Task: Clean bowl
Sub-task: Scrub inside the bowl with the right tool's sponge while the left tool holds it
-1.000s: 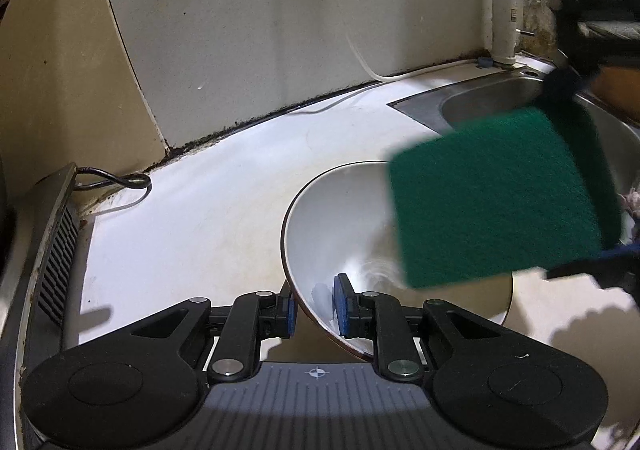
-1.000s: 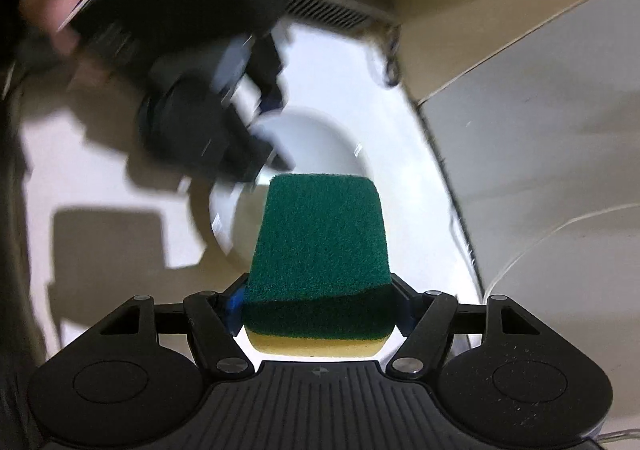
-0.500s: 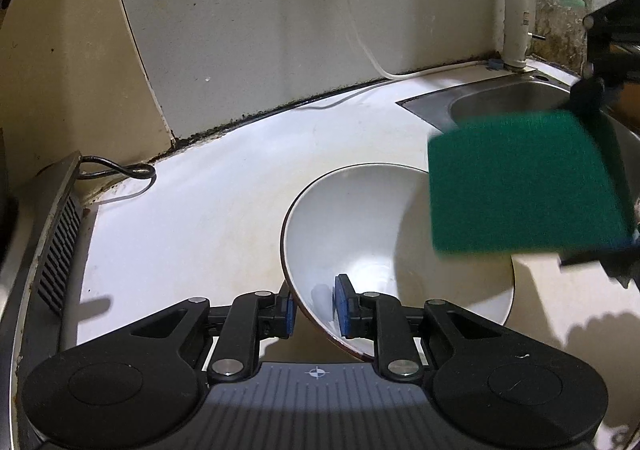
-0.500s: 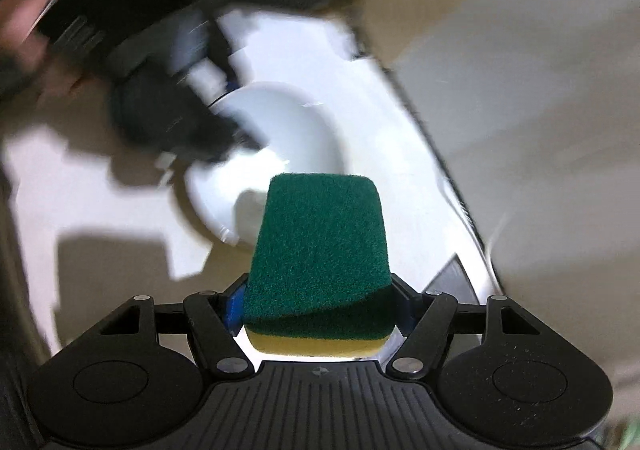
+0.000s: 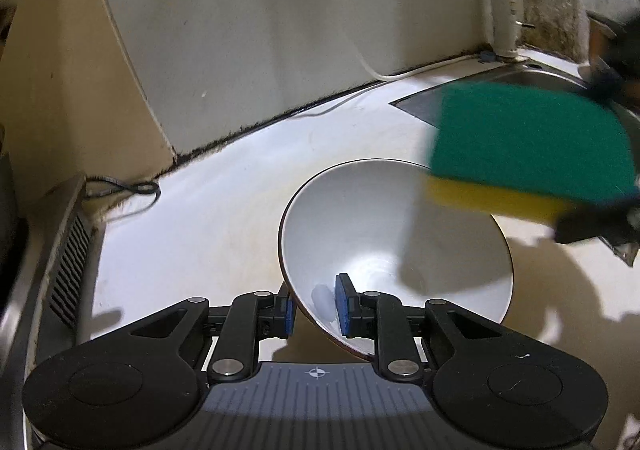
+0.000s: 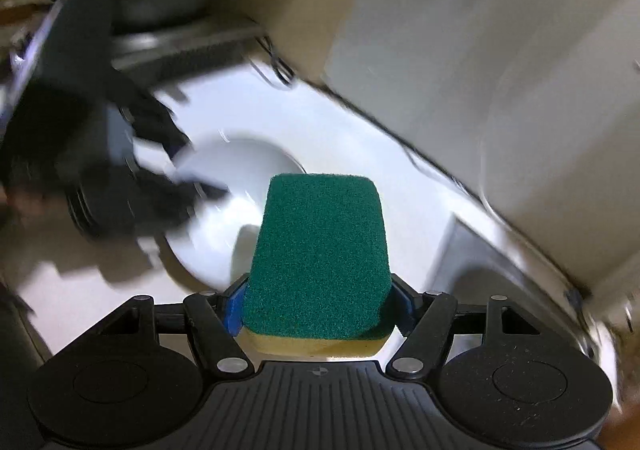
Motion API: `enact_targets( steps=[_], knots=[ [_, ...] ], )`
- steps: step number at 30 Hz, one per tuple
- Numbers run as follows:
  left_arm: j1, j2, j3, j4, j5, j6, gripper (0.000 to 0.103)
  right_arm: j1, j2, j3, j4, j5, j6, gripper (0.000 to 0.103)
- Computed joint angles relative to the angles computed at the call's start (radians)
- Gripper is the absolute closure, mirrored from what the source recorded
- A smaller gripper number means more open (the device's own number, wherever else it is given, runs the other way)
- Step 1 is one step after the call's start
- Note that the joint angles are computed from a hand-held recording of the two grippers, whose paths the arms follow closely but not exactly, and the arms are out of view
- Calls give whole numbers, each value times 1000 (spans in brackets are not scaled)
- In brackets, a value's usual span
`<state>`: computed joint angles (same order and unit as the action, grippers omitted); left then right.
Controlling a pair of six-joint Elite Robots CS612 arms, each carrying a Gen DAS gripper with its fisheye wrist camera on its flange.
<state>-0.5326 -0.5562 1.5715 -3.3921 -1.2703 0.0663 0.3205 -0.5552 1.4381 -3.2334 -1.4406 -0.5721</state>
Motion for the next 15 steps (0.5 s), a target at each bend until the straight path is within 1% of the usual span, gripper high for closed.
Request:
enact_targets(
  steps=[3, 5, 8, 9, 12, 14, 15],
  knots=[
    [-5, 2, 4, -21, 7, 31, 80, 16, -4, -16, 82, -12, -156, 34],
    [-3, 2, 3, -20, 2, 21, 80, 29, -10, -19, 110, -61, -260, 34],
    [2, 3, 1, -20, -9, 0, 80, 27, -21, -24, 198, -124, -339, 34],
    [3, 3, 1, -23, -12, -5, 80, 23, -26, -13, 198, -130, -327, 34],
    [6, 2, -2, -14, -21, -20, 80, 13, -35, 15, 145, -133, -230, 34],
    [10, 0, -6, 4, -36, -35, 79, 9, -21, 11, 76, -128, -124, 34],
    [9, 0, -7, 7, -34, -35, 79, 8, -10, 3, 70, -109, -94, 34]
  ],
)
